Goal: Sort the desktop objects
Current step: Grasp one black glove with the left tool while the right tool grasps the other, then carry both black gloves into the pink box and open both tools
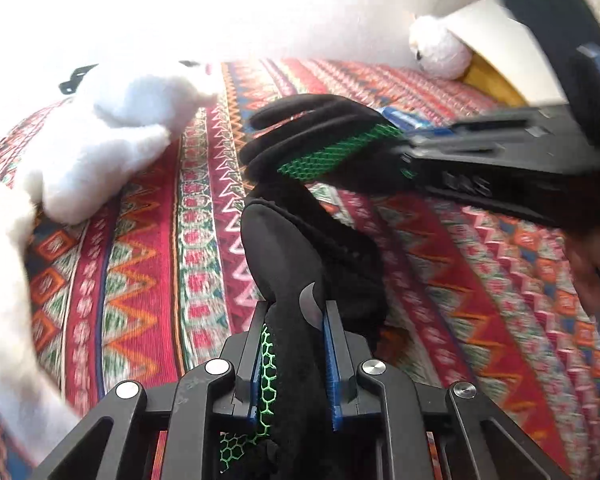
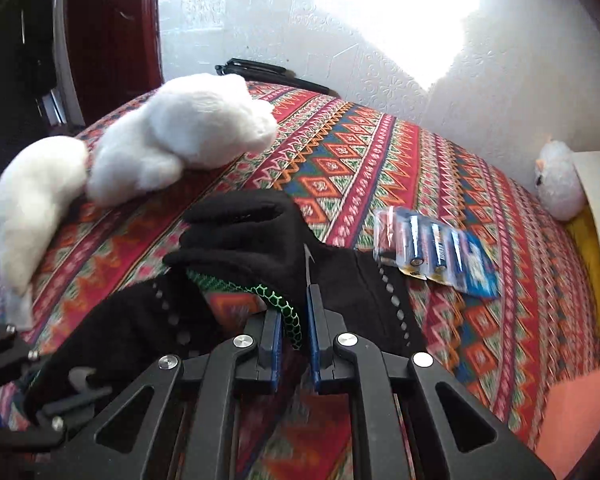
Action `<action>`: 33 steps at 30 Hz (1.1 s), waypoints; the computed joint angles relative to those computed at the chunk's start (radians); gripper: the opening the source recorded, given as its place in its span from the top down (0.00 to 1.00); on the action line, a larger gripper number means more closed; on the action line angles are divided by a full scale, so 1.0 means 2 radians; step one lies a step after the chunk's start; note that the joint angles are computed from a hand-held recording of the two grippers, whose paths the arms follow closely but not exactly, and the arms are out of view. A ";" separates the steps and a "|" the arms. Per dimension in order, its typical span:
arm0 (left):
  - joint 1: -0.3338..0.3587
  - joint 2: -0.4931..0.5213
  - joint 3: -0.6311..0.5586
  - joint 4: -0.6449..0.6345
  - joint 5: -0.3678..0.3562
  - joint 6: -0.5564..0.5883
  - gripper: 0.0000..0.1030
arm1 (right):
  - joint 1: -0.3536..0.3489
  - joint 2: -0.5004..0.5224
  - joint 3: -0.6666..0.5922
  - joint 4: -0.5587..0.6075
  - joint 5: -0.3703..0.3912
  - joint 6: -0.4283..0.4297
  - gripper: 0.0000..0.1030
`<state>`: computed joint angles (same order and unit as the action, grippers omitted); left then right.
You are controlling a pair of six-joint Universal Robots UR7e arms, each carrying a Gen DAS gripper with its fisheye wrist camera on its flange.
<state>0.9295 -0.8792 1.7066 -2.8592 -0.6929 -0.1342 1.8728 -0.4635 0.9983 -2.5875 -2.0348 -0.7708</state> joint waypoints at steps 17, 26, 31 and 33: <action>-0.116 -0.078 0.110 0.001 0.049 -0.067 0.82 | 0.029 -0.251 0.342 -0.124 -0.004 0.091 0.90; -0.164 -0.079 0.117 -0.022 0.066 -0.047 0.82 | 0.034 -0.359 0.430 -0.156 0.001 0.095 0.90; -0.186 -0.064 0.102 -0.028 0.059 -0.032 0.82 | 0.036 -0.417 0.465 -0.171 0.004 0.094 0.90; -0.194 -0.052 0.088 -0.031 0.050 -0.021 0.82 | 0.035 -0.439 0.475 -0.178 0.004 0.093 0.90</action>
<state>0.5406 -0.9842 1.8834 -2.9220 -0.5925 -0.1762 1.9432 -1.3412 1.9487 -2.9431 -2.0272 -0.5843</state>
